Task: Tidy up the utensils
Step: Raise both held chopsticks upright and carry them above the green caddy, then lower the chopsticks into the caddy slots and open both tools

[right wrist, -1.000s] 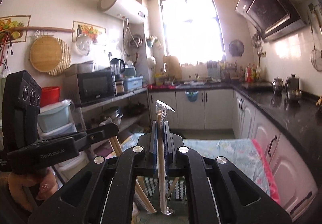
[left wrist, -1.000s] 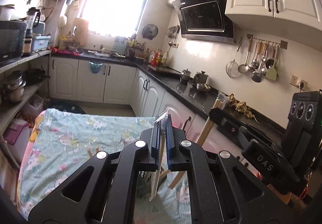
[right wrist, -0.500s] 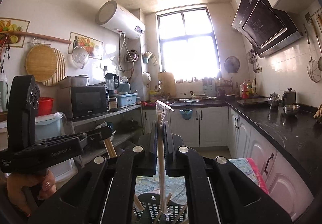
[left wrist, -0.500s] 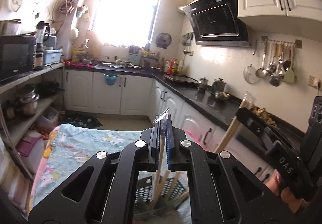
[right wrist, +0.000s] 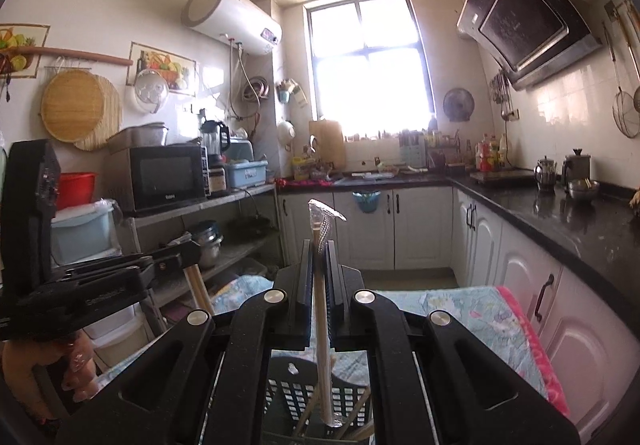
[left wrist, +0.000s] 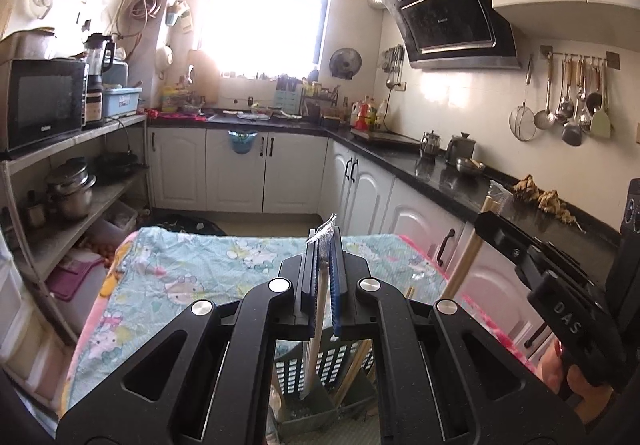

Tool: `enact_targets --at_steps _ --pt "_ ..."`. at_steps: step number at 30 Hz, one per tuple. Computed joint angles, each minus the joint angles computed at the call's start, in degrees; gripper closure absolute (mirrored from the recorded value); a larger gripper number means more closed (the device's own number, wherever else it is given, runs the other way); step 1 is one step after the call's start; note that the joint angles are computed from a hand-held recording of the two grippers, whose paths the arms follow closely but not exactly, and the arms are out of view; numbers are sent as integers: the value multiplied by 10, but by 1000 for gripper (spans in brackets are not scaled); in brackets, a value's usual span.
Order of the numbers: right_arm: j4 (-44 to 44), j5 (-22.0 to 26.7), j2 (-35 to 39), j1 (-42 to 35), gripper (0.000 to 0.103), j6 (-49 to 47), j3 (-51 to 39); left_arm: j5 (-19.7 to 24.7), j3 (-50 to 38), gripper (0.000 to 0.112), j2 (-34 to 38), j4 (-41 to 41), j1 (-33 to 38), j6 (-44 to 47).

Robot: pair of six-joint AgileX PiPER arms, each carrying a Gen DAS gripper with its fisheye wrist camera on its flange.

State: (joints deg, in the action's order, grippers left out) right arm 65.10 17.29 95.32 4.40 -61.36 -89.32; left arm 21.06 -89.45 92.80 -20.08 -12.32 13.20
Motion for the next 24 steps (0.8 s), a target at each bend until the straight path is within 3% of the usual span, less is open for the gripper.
enact_targets --at_steps 9,16,18,20,24 --pt "-14 -17 29 13 97 11 18 3 26 110 14 -82 11 78" --pt "-130 -8 51 21 97 131 9 13 37 110 24 -115 15 104" --pt "-151 -3 53 21 93 152 10 13 40 110 25 -118 16 105" --pt "-158 3 53 20 81 162 12 15 44 109 24 -120 16 107" --pt "-155 9 45 14 79 159 22 16 52 100 20 -121 19 106"
